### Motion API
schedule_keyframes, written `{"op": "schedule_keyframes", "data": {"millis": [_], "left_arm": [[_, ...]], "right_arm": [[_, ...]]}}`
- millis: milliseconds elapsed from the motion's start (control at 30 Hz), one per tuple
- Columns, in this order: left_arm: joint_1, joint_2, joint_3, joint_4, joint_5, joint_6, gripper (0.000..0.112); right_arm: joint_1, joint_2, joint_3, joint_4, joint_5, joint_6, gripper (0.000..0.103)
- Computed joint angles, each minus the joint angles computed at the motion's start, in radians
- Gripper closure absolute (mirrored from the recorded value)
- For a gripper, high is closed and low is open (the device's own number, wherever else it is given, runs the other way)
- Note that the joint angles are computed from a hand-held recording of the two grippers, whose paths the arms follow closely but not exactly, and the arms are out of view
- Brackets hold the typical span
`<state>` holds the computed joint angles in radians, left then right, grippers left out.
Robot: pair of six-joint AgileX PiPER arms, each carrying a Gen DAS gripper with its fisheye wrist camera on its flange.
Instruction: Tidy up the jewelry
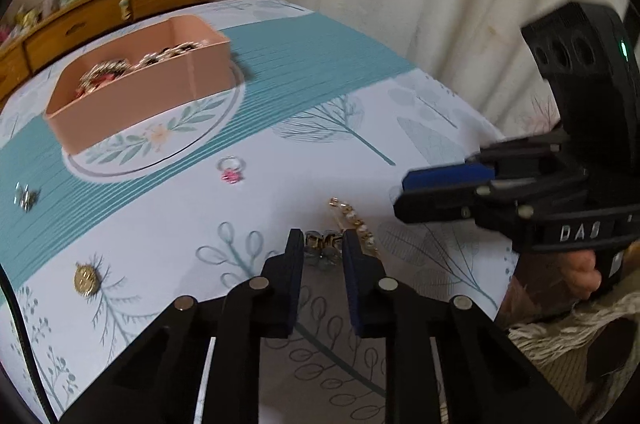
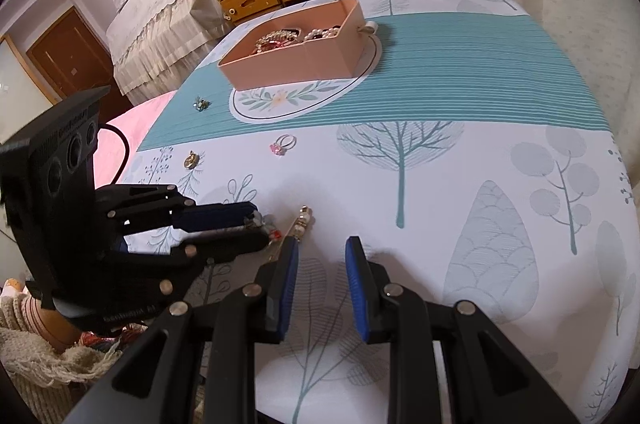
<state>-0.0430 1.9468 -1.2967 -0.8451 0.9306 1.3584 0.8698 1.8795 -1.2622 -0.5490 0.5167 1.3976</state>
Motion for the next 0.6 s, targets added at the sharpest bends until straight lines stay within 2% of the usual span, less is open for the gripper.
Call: {"op": "schedule_keyframes", "data": {"millis": [167, 300, 367, 400, 600], "left_arm": [[0.066, 0.016, -0.029, -0.036, 0.052, -0.046, 0.095], [0.093, 0.008, -0.022, -0.048, 0.039, -0.056, 0.095], [0.106, 0.007, -0.022, -0.055, 0.048, -0.058, 0.095], [0.11, 0.007, -0.022, -0.059, 0.051, -0.057, 0.095], [0.136, 0.013, -0.024, -0.076, 0.06, -0.064, 0.095]], "right_arm": [[-0.007, 0.034, -0.041, 0.073, -0.013, -0.088, 0.078], [-0.014, 0.079, -0.105, 0.165, 0.023, -0.184, 0.079], [-0.003, 0.099, -0.142, 0.148, 0.065, -0.178, 0.08], [0.011, 0.129, -0.195, 0.132, 0.121, -0.196, 0.084], [0.044, 0.207, -0.341, 0.125, 0.264, -0.272, 0.096]]}}
